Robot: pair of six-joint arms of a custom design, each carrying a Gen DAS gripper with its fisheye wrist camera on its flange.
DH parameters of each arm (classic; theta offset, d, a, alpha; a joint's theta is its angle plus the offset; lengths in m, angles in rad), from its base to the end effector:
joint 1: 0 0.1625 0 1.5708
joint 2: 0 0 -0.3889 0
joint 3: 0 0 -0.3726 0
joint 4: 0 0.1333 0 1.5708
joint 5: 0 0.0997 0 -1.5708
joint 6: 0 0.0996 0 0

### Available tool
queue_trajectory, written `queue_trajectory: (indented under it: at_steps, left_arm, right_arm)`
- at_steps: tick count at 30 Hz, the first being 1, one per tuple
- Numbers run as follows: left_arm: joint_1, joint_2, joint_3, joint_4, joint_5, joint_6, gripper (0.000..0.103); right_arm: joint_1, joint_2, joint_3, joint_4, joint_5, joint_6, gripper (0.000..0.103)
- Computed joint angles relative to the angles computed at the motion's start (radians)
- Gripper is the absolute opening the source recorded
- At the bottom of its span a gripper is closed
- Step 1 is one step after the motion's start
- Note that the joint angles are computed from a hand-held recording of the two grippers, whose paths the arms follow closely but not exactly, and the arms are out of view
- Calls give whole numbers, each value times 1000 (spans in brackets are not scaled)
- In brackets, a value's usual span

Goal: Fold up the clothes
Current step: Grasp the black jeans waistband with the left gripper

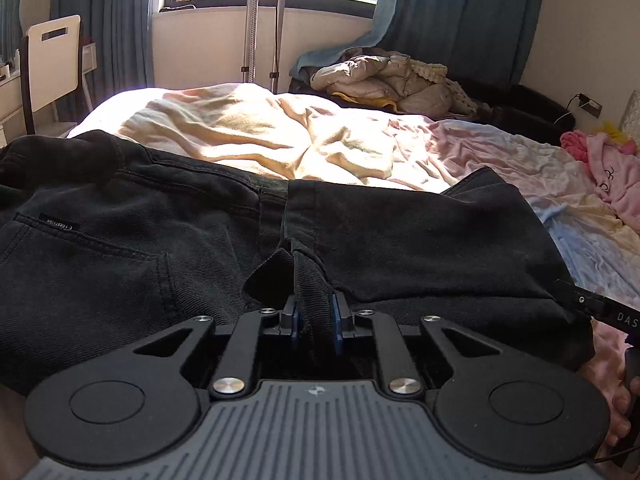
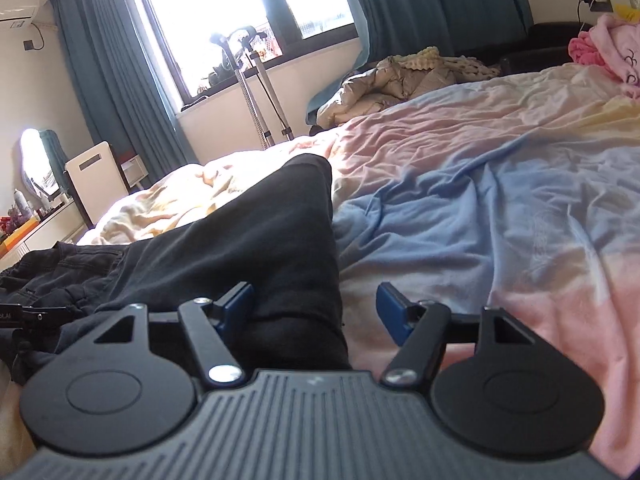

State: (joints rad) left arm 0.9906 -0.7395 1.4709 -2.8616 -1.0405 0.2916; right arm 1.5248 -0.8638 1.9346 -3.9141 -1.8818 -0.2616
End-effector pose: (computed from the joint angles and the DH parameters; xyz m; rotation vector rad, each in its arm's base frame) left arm -0.2272 -0.6817 0.1558 0.9061 2.4216 -0.8334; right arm 0.0774 -0.5553 0.1986 -0.0166 -2.2205 1.5573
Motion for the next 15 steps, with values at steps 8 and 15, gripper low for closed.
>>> queue_trajectory:
  at_steps: [8, 15]
  left_arm:
    - [-9, -1, 14, 18, 62, -64, 8]
    - [-20, 7, 40, -122, 60, -9, 29]
  right_arm:
    - [-60, -64, 42, 111, 195, 175, 71]
    - [-62, -44, 7, 178, 213, 203, 84]
